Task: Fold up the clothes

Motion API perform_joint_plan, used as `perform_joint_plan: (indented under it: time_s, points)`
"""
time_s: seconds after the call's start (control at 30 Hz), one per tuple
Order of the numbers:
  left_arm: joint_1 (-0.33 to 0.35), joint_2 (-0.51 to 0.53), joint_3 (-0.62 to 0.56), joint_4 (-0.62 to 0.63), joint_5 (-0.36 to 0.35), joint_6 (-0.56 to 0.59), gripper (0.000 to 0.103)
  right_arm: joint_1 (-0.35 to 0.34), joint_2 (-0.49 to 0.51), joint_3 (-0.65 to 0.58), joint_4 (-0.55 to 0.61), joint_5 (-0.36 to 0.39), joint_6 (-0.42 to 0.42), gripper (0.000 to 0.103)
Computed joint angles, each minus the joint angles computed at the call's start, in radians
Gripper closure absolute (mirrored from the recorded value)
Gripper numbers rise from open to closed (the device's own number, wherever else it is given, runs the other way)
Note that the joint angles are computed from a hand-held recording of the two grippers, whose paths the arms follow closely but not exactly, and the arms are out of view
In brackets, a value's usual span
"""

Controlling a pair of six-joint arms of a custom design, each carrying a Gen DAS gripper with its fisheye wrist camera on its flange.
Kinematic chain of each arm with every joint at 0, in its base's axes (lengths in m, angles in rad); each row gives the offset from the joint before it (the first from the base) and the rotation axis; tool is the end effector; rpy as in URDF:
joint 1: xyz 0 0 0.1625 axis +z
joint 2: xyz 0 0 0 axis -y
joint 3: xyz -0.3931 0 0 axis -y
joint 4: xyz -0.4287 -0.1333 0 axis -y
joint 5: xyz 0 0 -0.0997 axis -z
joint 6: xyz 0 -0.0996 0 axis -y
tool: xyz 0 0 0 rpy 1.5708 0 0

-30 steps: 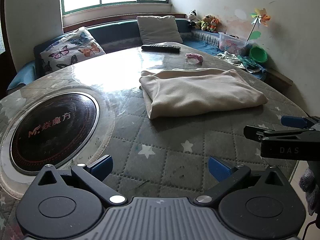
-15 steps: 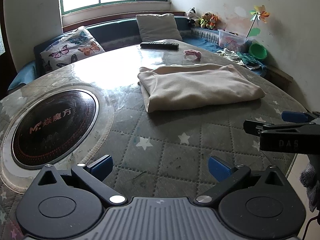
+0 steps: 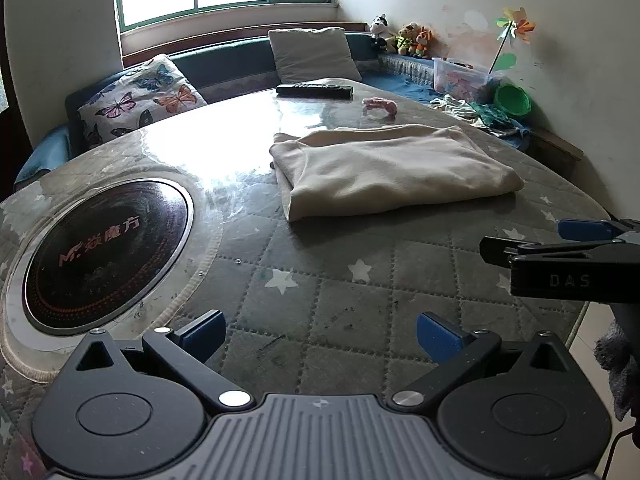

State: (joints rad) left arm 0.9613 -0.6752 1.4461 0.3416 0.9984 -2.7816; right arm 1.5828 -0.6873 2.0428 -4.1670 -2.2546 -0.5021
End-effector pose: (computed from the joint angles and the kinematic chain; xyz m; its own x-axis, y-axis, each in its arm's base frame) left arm -0.1682 -0.5680 -0.0097 -0.5926 0.5255 -0.6105 0.7716 0.5879 -0.2429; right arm 0.0764 -0.4999 0.0624 -0.6839 0.3597 0.6348 -0.3799 0.5672 -0.7307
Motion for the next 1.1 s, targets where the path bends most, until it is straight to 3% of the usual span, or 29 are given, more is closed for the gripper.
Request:
perform_joint_plan:
  time_s: [1.1]
  points:
    - [-0.050,-0.031,0.051,-0.072,-0.065,0.050,0.000,0.007,0.001,-0.001,-0.025,0.001,-0.008,0.000]
